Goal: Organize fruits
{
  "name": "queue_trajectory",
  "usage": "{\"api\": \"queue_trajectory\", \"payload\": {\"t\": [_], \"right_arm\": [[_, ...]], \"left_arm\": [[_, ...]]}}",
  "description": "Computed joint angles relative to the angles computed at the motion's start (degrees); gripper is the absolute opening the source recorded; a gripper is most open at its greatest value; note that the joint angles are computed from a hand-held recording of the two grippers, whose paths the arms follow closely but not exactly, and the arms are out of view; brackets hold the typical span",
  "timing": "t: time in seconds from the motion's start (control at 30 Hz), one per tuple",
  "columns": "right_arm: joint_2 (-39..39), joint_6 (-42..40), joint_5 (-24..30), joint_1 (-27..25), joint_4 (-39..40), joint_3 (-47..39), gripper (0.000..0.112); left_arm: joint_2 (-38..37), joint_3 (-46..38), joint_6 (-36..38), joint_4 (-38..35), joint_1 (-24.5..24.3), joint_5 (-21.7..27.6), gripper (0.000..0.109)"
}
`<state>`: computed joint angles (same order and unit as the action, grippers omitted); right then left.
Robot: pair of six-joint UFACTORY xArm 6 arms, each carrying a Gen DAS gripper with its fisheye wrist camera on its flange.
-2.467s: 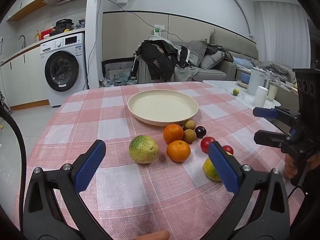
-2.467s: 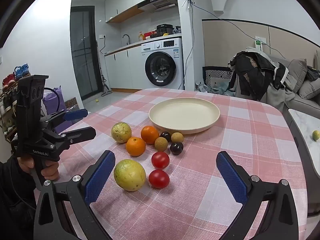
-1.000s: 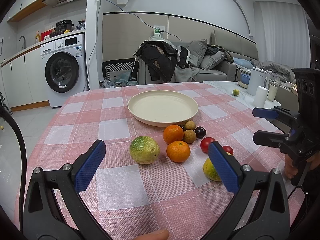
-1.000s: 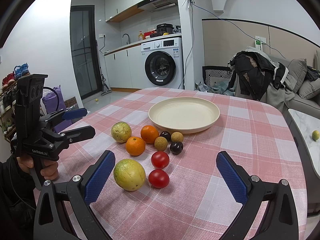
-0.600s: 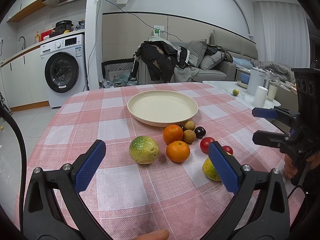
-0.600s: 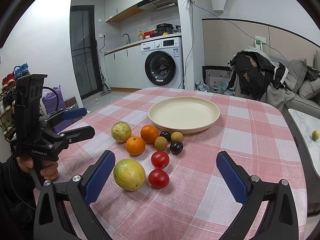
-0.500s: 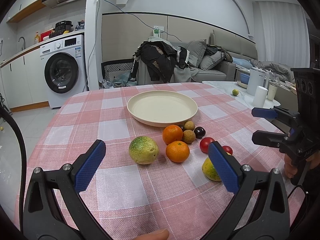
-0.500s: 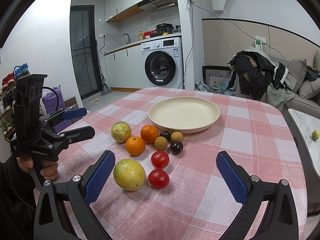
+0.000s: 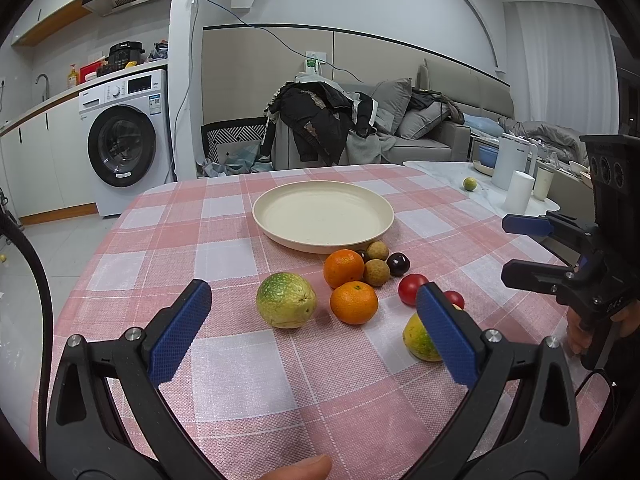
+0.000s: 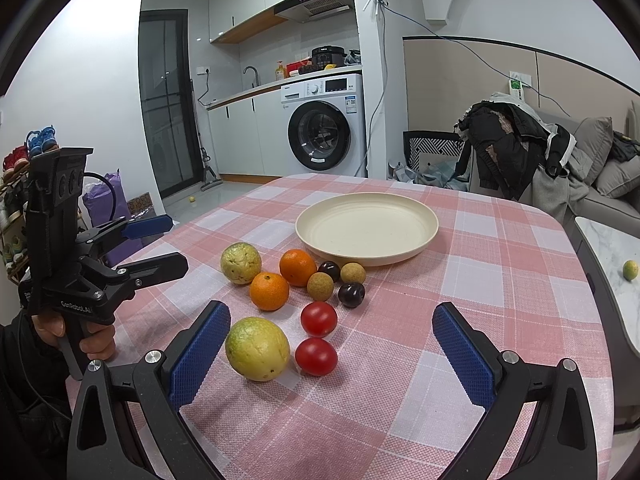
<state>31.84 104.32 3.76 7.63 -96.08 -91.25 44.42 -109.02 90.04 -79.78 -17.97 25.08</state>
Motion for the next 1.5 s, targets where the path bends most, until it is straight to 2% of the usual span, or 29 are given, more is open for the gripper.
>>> {"api": "queue_trajectory", "payload": {"t": [0.27,0.4,0.63,0.73,0.87,0.93,1.07,1.23,1.5], "right_arm": [[-0.2,-0.4,0.4,0.0,0.4,0.3,0.103],[-0.9,-1.8,0.8,0.0,1.5,1.6,0.103],[0.2,-22.2,4.5,1.3,22.4,2.3,0.103],[0.5,-29.5,8.1,2.3,29.9,2.4,0.103],[1.1,-37.9,12.7,3.3,38.6,1.8,0.103],[1.3,-38.5,13.2,3.3,40.0,1.7,0.103],[1.9,-46.8,16.2,3.7,48.5,1.0,0.103],[2.0,-58.5,14.8,4.0,61.9,2.0,0.101],[4.6,-66.4,18.7,5.1,69.4,-1.3,0.085]], "left_arm": [[-1.1,1.2,4.2,-2.4,0.6,2.3,0.102],[-1.2,1.5,4.8,-2.3,0.1,1.6,0.102],[-0.1,0.1,0.0,1.8,0.0,0.7,0.102],[0.5,-0.6,-1.5,2.3,0.2,0.4,0.102],[2.6,-3.3,-9.0,8.0,0.8,2.2,0.102],[3.4,-4.3,-11.9,10.5,1.0,3.3,0.102],[2.8,-3.0,-9.9,11.8,0.2,2.3,0.102],[1.9,-1.6,-9.1,13.3,-0.3,3.5,0.102],[1.9,-1.9,-10.8,17.7,0.0,8.8,0.102]]}}
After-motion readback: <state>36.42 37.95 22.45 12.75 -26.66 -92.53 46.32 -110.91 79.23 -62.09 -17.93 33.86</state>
